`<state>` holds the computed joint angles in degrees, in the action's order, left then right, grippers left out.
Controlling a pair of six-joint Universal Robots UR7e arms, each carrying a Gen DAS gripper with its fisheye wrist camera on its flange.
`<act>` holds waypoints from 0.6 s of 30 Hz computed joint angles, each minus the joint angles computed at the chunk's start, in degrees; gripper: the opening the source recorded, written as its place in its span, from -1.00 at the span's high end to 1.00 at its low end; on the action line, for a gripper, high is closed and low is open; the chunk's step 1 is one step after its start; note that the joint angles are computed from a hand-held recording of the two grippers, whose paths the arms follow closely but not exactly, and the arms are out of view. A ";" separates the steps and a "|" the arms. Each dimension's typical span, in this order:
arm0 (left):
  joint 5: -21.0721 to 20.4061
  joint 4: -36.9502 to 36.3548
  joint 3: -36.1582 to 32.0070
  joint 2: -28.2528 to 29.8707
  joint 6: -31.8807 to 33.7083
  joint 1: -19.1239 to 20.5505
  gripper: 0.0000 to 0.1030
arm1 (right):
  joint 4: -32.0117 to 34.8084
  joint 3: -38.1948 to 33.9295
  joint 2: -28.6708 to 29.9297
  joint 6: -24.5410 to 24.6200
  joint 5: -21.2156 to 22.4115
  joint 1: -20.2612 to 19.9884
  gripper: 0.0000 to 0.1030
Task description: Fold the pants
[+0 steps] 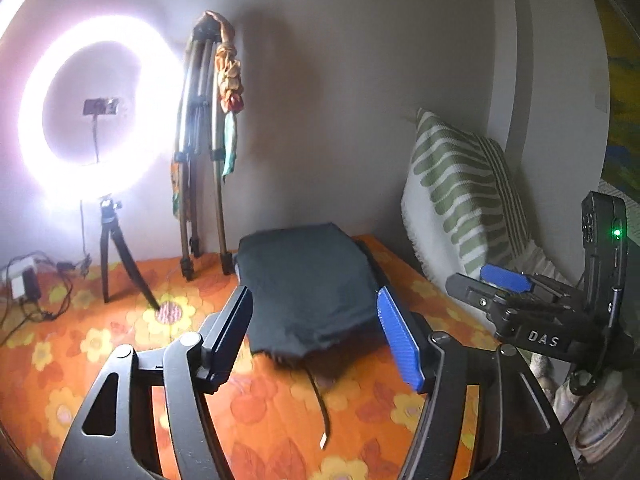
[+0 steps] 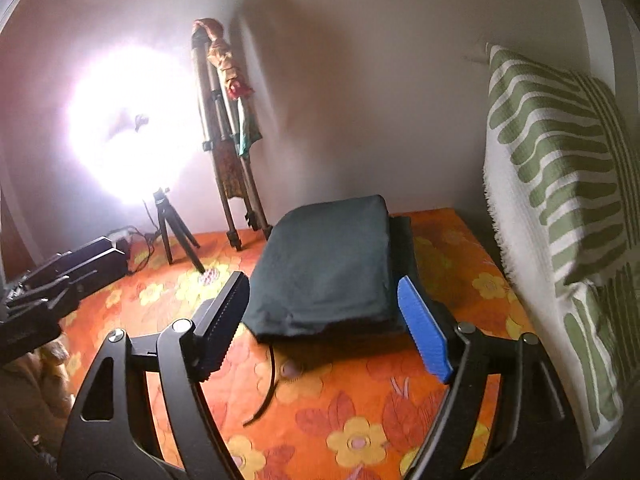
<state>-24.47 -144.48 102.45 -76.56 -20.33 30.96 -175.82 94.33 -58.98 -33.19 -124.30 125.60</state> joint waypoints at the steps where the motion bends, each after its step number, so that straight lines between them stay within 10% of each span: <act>1: 0.23 1.20 0.57 -0.49 -1.43 -0.42 -0.28 | -0.58 0.80 -0.38 -0.15 -0.40 0.33 -0.57; 18: 4.94 30.18 4.95 -5.98 -28.14 -6.70 -0.56 | -15.63 11.34 -3.59 -3.11 -4.34 3.24 -1.00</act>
<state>-19.52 -114.30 107.40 -82.54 -48.47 24.26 -191.45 105.67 -62.57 -36.30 -128.64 128.84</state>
